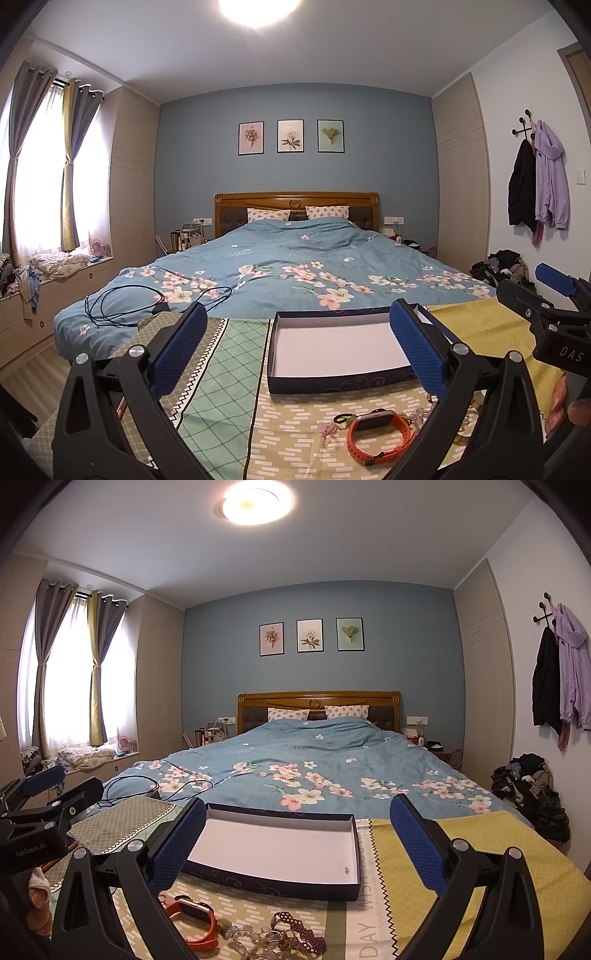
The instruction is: Organize jewelry
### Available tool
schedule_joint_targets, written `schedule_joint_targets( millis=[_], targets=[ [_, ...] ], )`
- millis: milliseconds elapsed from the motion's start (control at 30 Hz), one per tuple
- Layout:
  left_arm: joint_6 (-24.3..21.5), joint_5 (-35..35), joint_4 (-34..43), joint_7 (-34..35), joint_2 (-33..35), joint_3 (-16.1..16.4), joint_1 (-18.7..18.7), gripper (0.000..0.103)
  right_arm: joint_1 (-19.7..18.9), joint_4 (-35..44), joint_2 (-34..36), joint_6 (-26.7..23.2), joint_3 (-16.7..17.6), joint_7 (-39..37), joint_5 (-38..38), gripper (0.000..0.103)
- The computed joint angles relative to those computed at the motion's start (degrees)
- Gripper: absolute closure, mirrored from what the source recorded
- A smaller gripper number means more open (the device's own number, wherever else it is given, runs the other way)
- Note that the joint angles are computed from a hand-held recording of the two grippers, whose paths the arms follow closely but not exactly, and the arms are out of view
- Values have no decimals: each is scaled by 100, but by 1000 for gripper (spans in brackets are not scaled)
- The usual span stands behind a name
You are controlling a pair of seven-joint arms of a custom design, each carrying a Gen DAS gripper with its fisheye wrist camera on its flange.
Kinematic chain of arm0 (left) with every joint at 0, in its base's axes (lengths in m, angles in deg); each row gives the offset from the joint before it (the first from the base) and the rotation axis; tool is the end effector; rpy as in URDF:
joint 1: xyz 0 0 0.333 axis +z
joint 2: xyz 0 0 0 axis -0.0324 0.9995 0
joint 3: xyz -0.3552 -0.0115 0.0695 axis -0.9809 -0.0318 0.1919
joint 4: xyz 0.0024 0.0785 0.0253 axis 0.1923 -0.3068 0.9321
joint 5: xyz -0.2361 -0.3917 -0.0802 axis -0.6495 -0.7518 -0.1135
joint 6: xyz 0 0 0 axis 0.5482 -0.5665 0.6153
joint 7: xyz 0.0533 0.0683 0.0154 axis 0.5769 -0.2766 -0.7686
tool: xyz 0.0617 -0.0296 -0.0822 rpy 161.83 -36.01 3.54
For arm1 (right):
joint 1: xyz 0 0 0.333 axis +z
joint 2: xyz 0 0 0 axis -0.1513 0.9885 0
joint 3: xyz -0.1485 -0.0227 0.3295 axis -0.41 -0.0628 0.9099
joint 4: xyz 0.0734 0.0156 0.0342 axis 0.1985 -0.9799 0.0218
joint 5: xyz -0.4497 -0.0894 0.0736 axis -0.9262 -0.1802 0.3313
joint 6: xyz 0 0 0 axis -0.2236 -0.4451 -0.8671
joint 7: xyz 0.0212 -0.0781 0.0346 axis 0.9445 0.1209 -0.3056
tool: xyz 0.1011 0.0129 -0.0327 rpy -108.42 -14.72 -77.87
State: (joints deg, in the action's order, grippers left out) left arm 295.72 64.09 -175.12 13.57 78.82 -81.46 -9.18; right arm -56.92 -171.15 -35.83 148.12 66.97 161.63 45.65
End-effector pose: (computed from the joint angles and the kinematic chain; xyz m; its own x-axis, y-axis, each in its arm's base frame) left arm 0.5591 -0.2444 0.5652 -0.5459 -0.8376 -0.0184 -0.1102 0.0935 -0.9895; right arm 0.4479 0.3926 0.5665 -0.4304 -0.9026 -0.0133 -0.1198 0.0718 -0.9902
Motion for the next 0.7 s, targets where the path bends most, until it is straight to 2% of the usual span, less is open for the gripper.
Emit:
schedule_joint_targets(
  millis=[700],
  targets=[
    [7,154,-23,-129,-41,12,14,6,-25,4,-3,-2,25,-9,60,7]
  ],
)
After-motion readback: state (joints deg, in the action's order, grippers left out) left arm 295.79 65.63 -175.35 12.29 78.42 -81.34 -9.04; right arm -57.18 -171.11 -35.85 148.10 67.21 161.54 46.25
